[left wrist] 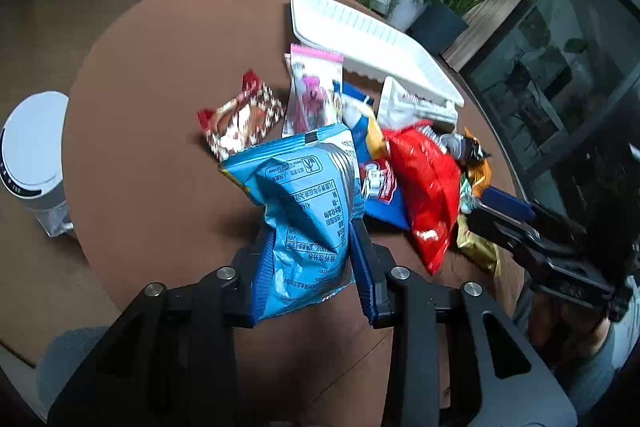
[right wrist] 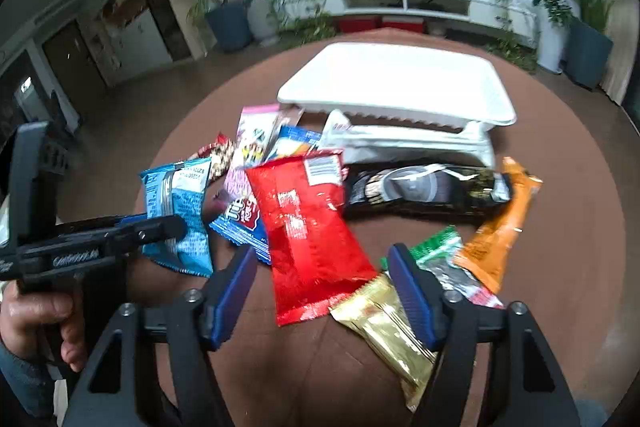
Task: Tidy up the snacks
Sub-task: 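Grasp the blue chip bag with the left tool while the right tool grasps the red chip bag, then lift both bags and carry them over the white tray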
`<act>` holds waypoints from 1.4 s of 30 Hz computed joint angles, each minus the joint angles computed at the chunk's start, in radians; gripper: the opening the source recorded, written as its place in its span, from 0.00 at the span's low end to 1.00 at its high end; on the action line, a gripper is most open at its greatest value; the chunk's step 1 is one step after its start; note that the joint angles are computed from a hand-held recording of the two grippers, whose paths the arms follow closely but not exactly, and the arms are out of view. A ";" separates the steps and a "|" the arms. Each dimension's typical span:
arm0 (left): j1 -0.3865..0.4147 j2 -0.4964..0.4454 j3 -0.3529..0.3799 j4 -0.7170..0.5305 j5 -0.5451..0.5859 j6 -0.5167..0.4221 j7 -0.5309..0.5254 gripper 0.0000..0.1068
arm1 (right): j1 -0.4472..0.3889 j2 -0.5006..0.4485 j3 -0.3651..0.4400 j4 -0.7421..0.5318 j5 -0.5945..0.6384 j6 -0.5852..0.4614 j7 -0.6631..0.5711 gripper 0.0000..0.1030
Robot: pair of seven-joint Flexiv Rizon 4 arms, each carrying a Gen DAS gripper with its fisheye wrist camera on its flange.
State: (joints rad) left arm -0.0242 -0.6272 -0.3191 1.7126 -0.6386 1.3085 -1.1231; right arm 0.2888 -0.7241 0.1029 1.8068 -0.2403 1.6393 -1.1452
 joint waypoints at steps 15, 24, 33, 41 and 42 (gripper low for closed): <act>0.033 0.015 -0.052 0.036 -0.074 -0.003 0.100 0.25 | -0.063 -0.066 0.097 -0.136 0.017 -0.150 -0.077 0.53; 0.015 0.013 -0.034 0.030 -0.081 -0.006 0.107 0.24 | -0.154 -0.087 0.215 -0.195 0.098 -0.227 -0.177 0.53; 0.009 0.009 -0.034 0.026 -0.074 0.006 0.107 0.24 | -0.142 -0.096 0.211 -0.256 0.168 -0.314 -0.246 0.56; 0.014 0.008 -0.042 0.030 -0.069 0.019 0.108 0.24 | -0.076 -0.118 0.139 -0.307 0.159 -0.351 -0.233 0.62; 0.016 0.009 -0.046 0.033 -0.072 0.022 0.110 0.24 | -0.075 -0.122 0.139 -0.312 0.158 -0.352 -0.240 0.62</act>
State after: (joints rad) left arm -0.0080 -0.6186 -0.3654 1.7456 -0.7105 1.3306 -1.0130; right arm 0.2133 -0.8460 0.2423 1.4947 -0.0818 1.2870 -1.3850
